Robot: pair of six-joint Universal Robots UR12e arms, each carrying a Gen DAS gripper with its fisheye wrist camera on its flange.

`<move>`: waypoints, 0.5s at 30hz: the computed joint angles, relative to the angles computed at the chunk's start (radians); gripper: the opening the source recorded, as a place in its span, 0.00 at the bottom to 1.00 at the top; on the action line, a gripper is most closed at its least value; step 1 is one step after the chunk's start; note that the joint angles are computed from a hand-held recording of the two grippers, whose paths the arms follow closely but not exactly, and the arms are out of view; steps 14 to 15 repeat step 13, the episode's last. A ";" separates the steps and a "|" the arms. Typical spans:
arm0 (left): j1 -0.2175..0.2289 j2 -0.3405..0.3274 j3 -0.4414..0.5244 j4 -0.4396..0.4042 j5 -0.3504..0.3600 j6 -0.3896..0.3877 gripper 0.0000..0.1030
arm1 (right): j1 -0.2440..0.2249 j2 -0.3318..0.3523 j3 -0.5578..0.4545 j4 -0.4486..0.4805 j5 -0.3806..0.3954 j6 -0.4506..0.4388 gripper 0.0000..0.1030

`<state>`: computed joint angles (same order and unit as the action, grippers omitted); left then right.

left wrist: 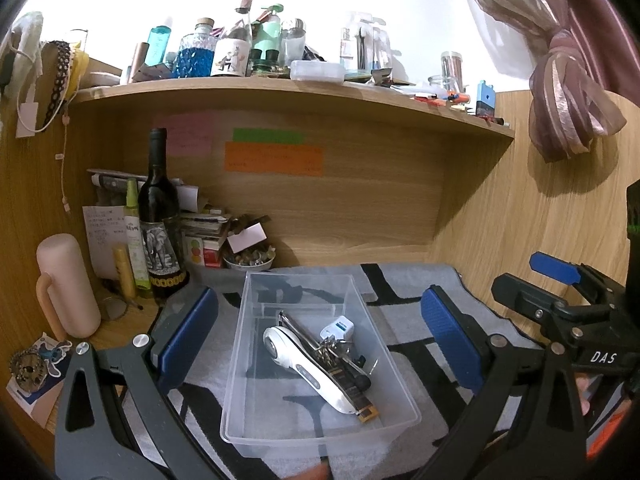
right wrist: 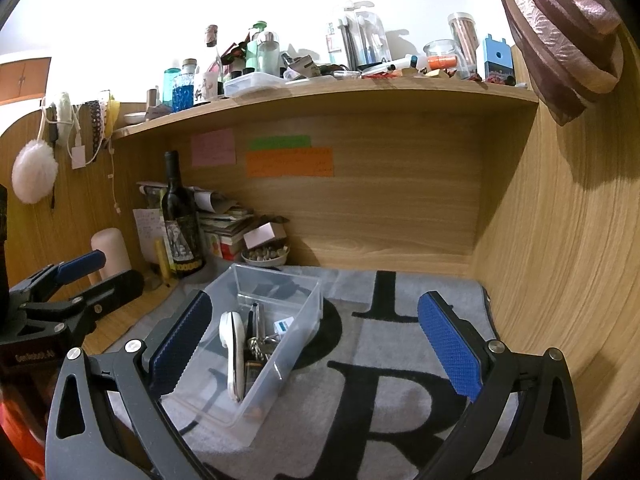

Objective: Organize rigid objects

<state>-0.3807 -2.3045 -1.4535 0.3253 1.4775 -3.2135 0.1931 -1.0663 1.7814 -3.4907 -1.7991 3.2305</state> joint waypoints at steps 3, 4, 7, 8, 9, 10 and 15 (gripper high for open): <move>0.000 -0.001 0.002 -0.010 -0.001 -0.001 1.00 | -0.001 0.001 -0.002 0.005 0.003 0.001 1.00; 0.000 -0.001 0.003 -0.012 -0.001 -0.001 1.00 | -0.001 0.001 -0.003 0.006 0.004 0.000 1.00; 0.002 -0.002 0.006 -0.022 -0.005 -0.004 1.00 | -0.002 0.004 -0.008 0.018 0.008 0.000 1.00; 0.003 -0.003 0.007 -0.027 -0.008 -0.008 1.00 | -0.003 0.004 -0.008 0.021 0.010 -0.001 1.00; 0.005 -0.003 0.009 -0.032 -0.014 -0.011 1.00 | -0.003 0.004 -0.010 0.024 0.012 0.000 1.00; 0.006 -0.004 0.011 -0.035 -0.017 -0.015 1.00 | -0.003 0.005 -0.011 0.027 0.013 0.001 1.00; 0.006 -0.008 0.014 -0.029 -0.012 -0.015 1.00 | -0.005 0.007 -0.015 0.032 0.015 0.002 1.00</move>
